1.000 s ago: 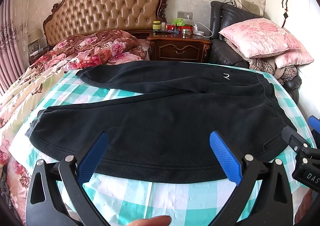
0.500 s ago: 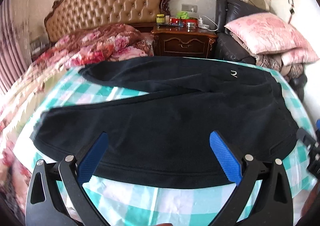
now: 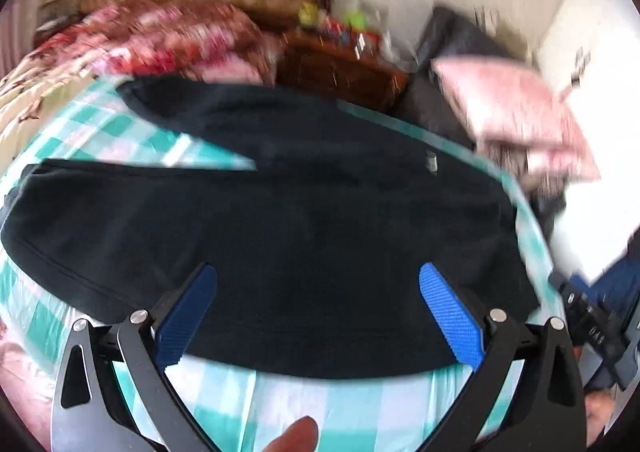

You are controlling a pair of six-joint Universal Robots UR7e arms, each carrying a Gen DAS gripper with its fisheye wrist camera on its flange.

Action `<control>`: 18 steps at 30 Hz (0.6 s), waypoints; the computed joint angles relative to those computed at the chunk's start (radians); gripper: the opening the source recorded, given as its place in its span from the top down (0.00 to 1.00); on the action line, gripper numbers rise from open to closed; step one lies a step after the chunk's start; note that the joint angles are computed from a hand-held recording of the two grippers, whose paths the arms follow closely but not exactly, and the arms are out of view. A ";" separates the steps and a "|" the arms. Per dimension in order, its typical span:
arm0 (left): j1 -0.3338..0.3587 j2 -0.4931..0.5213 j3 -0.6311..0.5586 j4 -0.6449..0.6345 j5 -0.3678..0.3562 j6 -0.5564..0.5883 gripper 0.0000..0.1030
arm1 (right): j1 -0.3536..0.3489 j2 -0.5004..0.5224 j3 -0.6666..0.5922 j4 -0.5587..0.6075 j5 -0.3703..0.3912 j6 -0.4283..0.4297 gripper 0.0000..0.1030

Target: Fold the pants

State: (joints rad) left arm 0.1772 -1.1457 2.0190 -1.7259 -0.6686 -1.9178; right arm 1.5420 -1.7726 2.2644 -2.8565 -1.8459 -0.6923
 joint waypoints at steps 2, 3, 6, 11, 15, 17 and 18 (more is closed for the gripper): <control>0.015 -0.020 0.007 -0.056 0.026 0.050 0.01 | 0.015 0.032 -0.061 0.117 -0.023 0.066 0.04; 0.026 -0.030 0.007 -0.105 0.032 0.108 0.02 | 0.017 0.048 -0.090 0.161 -0.013 0.085 0.04; 0.036 -0.018 -0.030 -0.073 0.107 0.182 0.01 | 0.018 0.078 -0.106 0.102 0.005 0.049 0.04; 0.067 -0.052 0.008 -0.210 0.145 0.234 0.01 | 0.015 0.128 -0.124 0.098 -0.007 -0.007 0.04; 0.095 -0.085 0.021 -0.143 0.180 0.149 0.01 | 0.005 0.166 -0.141 0.137 -0.009 -0.016 0.04; 0.104 -0.093 0.025 -0.109 0.217 0.141 0.01 | 0.001 0.177 -0.134 0.110 0.013 -0.069 0.04; 0.108 -0.092 0.011 -0.052 0.217 0.121 0.01 | 0.009 0.199 -0.146 0.114 -0.001 -0.092 0.04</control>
State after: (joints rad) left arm 0.2848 -1.2379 2.0301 -1.7775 -0.4516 -1.7971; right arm 1.5514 -1.5736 2.1180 -2.7430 -1.8465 -0.7840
